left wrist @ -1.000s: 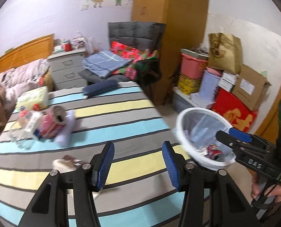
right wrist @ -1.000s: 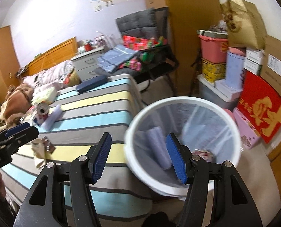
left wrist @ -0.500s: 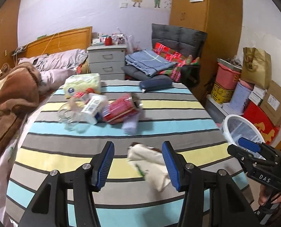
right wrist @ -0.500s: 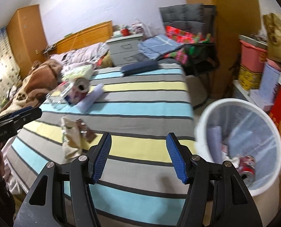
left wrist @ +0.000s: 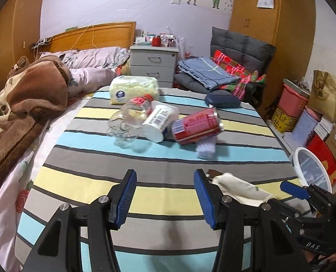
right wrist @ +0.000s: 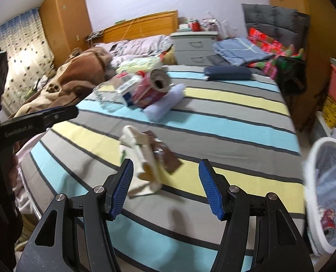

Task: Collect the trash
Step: 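Close the right tool on the white paper bag with green print, then close the left tool around the clear Coca-Cola bottle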

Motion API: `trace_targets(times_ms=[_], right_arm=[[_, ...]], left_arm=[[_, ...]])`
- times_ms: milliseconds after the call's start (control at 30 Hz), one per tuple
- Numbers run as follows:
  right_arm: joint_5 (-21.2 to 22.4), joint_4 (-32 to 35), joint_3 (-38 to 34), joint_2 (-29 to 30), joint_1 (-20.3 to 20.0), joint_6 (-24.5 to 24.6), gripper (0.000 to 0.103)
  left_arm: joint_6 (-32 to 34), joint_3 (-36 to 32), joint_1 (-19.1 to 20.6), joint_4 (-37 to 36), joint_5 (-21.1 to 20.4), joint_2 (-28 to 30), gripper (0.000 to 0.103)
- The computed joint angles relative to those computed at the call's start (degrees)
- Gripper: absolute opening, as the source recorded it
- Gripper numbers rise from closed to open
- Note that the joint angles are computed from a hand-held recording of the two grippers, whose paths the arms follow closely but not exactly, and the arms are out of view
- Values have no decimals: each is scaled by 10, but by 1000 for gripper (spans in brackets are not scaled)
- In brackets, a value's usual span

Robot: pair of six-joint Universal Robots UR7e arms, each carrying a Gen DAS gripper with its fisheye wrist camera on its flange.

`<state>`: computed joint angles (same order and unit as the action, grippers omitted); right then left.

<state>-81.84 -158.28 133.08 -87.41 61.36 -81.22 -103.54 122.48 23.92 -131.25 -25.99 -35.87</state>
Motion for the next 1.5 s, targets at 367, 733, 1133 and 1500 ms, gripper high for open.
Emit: trace_targets(times_ms=[367,733,1133,1500], right_arm=[[-35,0,0,33,25,19,42],[-67,6,2,44,41,18,27],[-81,-31,1,71,57,58,13],[-74,-28,-8,85,67,79,13]], left_arm=[[19,34,28,-34,3,-24,52],[73,51,53,-104,13,-30,52],[174,53,107,-158,44,-51,56],[407,16,193,-327,45,-47,63]])
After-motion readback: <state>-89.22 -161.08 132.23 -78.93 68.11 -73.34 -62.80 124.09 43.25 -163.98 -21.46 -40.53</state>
